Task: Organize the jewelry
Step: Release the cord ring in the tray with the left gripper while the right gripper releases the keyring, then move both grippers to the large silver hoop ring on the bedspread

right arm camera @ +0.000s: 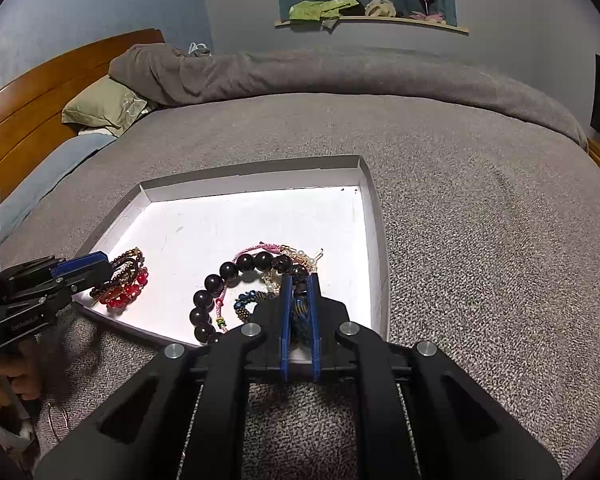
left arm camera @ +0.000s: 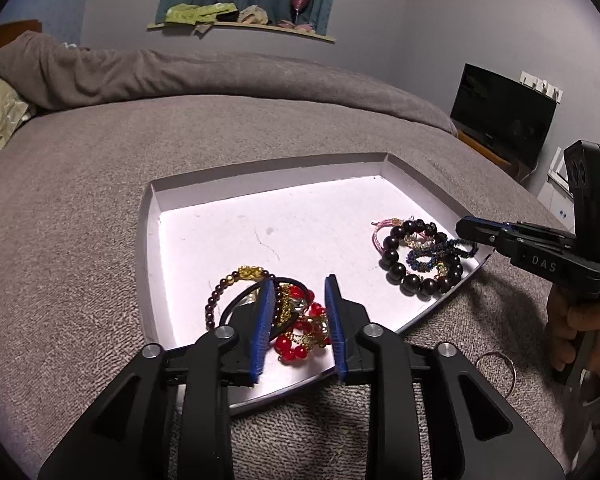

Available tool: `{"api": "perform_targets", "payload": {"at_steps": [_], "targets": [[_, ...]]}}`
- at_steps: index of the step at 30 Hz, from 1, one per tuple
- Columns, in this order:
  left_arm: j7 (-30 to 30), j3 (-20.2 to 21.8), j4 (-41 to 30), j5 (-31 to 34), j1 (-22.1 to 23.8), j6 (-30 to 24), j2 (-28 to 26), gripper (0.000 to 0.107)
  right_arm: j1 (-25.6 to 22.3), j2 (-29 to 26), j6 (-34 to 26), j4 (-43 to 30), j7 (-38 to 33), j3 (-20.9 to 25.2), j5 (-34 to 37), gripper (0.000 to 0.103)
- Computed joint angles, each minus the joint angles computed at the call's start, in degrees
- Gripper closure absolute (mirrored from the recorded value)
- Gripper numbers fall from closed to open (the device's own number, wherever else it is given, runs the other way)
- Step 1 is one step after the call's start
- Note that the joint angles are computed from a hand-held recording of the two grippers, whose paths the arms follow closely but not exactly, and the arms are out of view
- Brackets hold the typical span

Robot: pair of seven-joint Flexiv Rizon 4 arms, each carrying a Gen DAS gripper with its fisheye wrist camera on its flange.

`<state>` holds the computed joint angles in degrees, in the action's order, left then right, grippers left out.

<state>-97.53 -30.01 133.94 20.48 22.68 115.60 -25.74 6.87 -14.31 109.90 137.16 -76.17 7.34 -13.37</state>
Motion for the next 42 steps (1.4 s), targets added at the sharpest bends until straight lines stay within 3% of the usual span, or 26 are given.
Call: {"api": "perform_targets", "payload": {"at_steps": [3,5,6,7,9,15,24,33,42], "targets": [[-0.07,-0.86,0.34,0.58,1.06,-0.10,0.23,0.069,1.86,0.43,0.49,0.37,-1.01,-1.37,1.63,0.093],[-0.11,-0.97,0.57,0.71,1.30,0.09,0.45,0.065,2.56,0.82,1.02,0.77,-1.51,-1.80,2.65,0.083],[-0.17,-1.14,0.71,0.88,1.56,0.14,0.57,0.058,1.96,0.90,1.75,1.06,-1.42,-1.28,2.56,0.077],[-0.24,-0.92,0.81,0.83,1.32,0.49,0.65,0.040,0.50,0.90,2.51,1.34,-0.82,-0.18,1.71,0.075],[-0.50,0.38,1.20,1.18,0.41,2.56,0.80,0.026,-0.35,1.23,3.63,2.01,-0.26,0.37,1.21,0.069],[-2.79,0.24,2.82,5.17,2.22,4.16,2.47,0.026,-0.11,2.91,6.89,4.81,-0.13,0.24,1.75,0.065],[-8.16,3.60,7.00,11.12,3.36,8.72,5.44,0.026,-0.54,6.10,10.94,9.66,0.20,0.53,0.83,0.056],[-8.72,12.17,10.95,11.62,-3.82,11.28,7.47,0.025,0.84,7.77,11.83,12.75,-0.14,0.73,2.09,0.043],[-7.38,17.11,14.05,9.73,-9.82,14.27,6.60,0.025,4.24,8.80,12.75,15.74,-3.23,1.43,7.83,0.034]]}}
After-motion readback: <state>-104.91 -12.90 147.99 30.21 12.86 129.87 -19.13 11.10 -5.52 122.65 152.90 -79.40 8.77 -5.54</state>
